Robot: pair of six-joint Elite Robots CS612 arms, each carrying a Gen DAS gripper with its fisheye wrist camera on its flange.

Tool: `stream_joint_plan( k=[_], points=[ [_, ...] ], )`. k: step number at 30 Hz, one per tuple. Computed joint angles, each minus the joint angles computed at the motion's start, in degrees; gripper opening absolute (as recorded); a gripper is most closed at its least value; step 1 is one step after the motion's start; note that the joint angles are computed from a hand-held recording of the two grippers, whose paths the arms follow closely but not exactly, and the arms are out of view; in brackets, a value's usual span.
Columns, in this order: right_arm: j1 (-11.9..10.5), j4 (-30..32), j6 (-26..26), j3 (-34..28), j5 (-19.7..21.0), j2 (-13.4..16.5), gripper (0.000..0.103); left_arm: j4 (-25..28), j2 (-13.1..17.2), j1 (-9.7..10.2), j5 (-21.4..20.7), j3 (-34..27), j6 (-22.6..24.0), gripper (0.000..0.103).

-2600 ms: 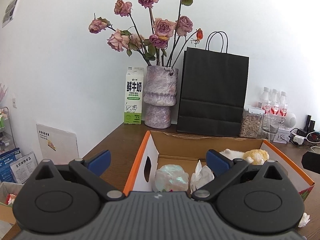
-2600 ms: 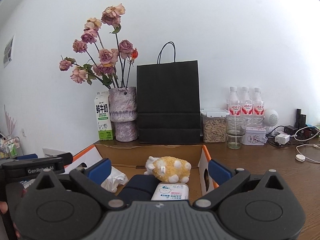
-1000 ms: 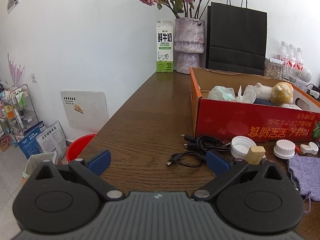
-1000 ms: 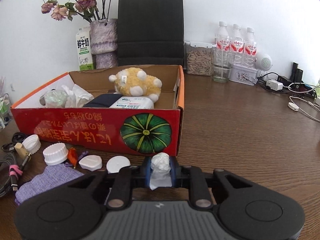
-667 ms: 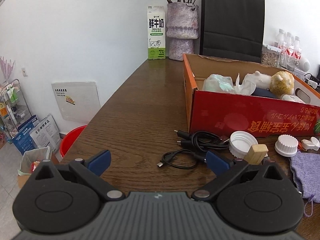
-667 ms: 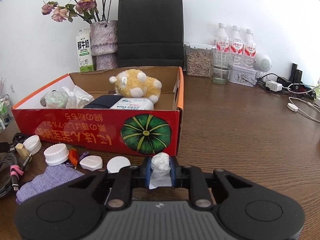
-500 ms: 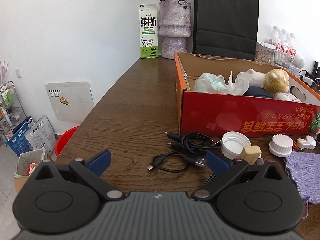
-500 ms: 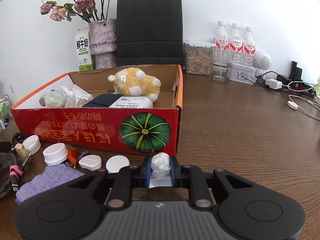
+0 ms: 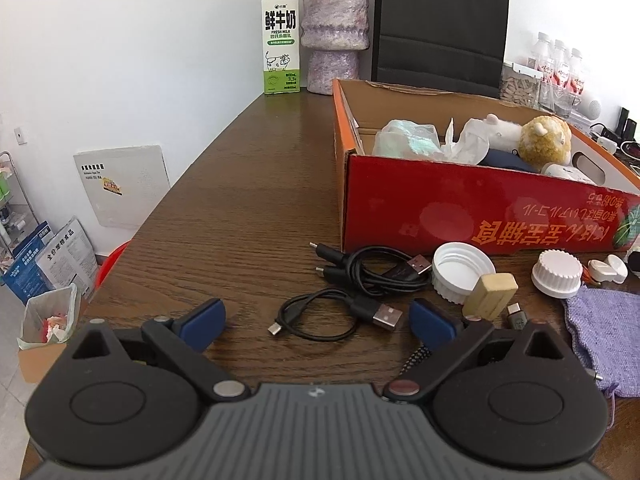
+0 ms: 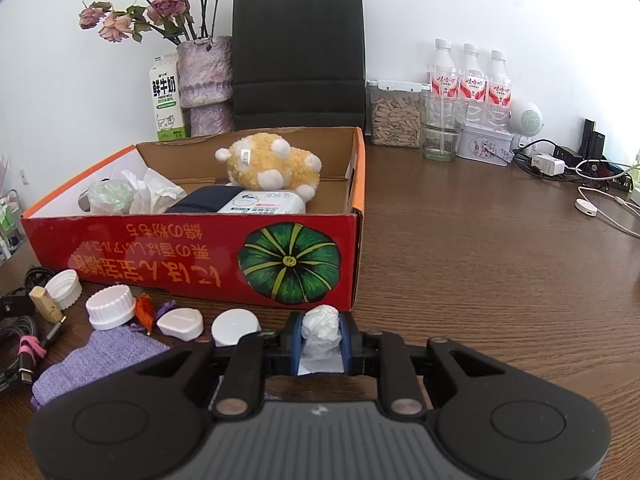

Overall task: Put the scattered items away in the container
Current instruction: 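Grasp the black USB cable with the left gripper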

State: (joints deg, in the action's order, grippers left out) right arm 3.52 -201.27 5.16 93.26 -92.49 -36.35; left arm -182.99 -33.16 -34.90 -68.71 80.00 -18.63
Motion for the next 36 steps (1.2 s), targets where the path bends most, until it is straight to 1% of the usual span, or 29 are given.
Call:
stream_joint_plan(
  k=[1,3,4,6,9,12,15,22,24,28,30,36],
  points=[
    [0.0,0.0,0.0,0.0,0.0,0.0,0.018,-0.3,0.0,-0.07,0.0,0.1,0.1,0.095],
    [0.0,0.0,0.0,0.0,0.0,0.0,0.018,-1.0,-0.1,-0.1,-0.2,0.4,0.5,0.082],
    [0.0,0.0,0.1,0.0,0.0,0.0,0.018,-1.2,-0.2,-0.13,-0.4,0.5,0.7,0.078],
    [0.0,0.0,0.1,-0.1,0.0,0.0,0.018,-1.5,-0.4,-0.21,-0.6,0.8,1.0,0.064],
    [0.0,0.0,0.1,0.0,0.0,0.0,0.018,-1.8,-0.6,-0.28,-0.5,1.2,0.8,0.058],
    [0.0,0.0,0.1,0.0,0.0,0.0,0.018,-2.8,-0.8,-0.17,-1.2,1.7,0.4,0.055],
    [0.0,-0.3,0.1,0.0,-0.1,0.0,0.018,-3.8,-0.8,-0.23,-0.8,2.1,0.2,0.053],
    [0.2,-1.9,0.0,0.4,-0.5,0.0,0.018,-6.8,-1.2,-0.39,-0.3,3.3,0.0,0.052],
    [0.1,-2.6,0.0,0.8,0.0,-0.1,0.018,-7.5,-1.4,-0.46,0.1,3.8,-0.1,0.052],
    [0.3,-6.0,-0.7,2.1,0.4,-0.2,0.018,-9.2,-1.7,-0.36,0.1,4.5,-0.3,0.052],
    [0.4,-7.6,-1.0,2.7,-0.1,-0.3,0.018,-10.0,-1.9,-0.28,0.3,4.8,-0.4,0.052],
    [0.9,-13.3,-1.4,4.4,0.1,-1.0,0.018,-14.3,-2.4,-0.48,1.1,5.4,0.3,0.052]
  ],
)
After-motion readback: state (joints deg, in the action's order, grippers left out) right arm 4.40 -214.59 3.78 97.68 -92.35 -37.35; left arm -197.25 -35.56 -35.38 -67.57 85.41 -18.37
